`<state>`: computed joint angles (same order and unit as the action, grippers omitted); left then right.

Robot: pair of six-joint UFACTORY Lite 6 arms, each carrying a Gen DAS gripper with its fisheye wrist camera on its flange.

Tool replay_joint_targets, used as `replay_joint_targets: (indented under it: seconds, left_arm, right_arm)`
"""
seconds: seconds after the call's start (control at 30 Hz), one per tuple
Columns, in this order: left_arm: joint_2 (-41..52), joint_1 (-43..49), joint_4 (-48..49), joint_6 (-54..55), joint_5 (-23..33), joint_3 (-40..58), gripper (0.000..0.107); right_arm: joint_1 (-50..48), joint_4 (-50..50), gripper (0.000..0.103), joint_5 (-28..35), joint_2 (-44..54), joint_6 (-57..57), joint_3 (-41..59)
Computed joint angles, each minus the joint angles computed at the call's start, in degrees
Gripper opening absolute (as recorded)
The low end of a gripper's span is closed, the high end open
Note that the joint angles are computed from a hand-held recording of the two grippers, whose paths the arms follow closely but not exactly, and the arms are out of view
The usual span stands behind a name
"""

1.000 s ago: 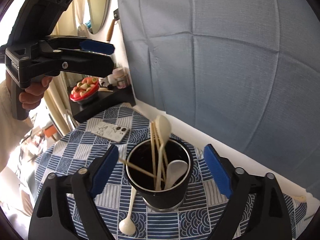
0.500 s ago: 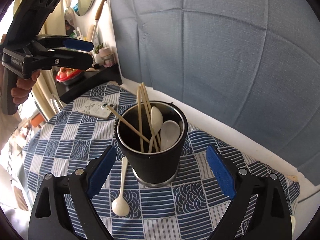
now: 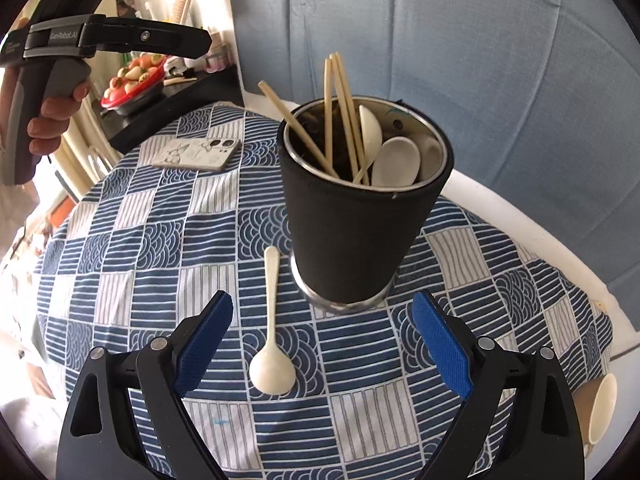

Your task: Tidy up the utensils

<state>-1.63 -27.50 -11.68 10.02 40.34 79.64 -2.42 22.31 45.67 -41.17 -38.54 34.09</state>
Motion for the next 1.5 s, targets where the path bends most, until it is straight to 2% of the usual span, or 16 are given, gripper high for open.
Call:
replay_joint_targets:
  seconds: [0.27,0.43,0.57,0.87,0.93,1.0,1.07,1.1,1.17,1.23,1.33,1.5]
  left_arm:
    - [-0.56,5.06,-8.85,11.48,-1.54,-6.59,0.097]
    - [-0.88,4.98,-10.64,14.87,-2.93,-9.48,0.097]
    - [-1.11,4.02,-9.73,15.91,-3.62,-11.10,0.097]
    - [-1.50,1.34,-5.00,15.87,-5.02,-15.09,0.097]
    - [-1.48,0.89,-4.43,16.37,-4.88,-15.57,0.097]
    - [-1.24,0.68,-4.48,17.13,-4.72,-15.78,0.097]
    - [-0.79,0.68,-4.42,17.61,-4.60,-15.81,0.097]
    - [-0.75,0.73,-4.63,18.07,-4.64,-16.12,0.097]
    - [-0.87,0.87,-5.77,19.46,-4.63,-16.83,0.097]
    - [-1.12,1.01,-7.06,21.19,-4.52,-17.87,0.097]
    - [-1.63,0.80,-8.41,23.17,-4.93,-20.00,0.097]
    - [-1.81,1.56,-14.38,27.88,-4.65,-24.42,0.097]
  right_arm:
    - [11.55,-9.17,0.087,-4.88,-1.02,18.08,-8.04]
    - [16.98,-14.17,0.087,-6.95,-2.50,28.06,-13.04]
    - [22.67,-20.87,0.087,-9.89,-2.16,39.11,-16.10]
    - [25.36,-26.19,0.085,-16.23,3.02,49.32,-19.15]
    - [24.95,-25.49,0.075,-17.04,4.72,49.59,-19.45]
    - [26.46,-28.12,0.070,-16.61,3.69,53.19,-19.95]
    - [27.57,-28.52,0.053,-15.80,2.89,53.97,-19.74]
    - [27.86,-28.41,0.039,-15.24,2.42,54.54,-19.55]
    - [29.45,-30.13,0.039,-14.41,3.01,57.83,-18.94]
    - [29.95,-28.82,0.039,-13.45,2.05,57.94,-19.09]
    - [24.39,-15.66,0.039,-11.74,-2.53,46.16,-20.79]
    - [21.32,-4.84,0.038,-8.06,-9.12,39.10,-23.91]
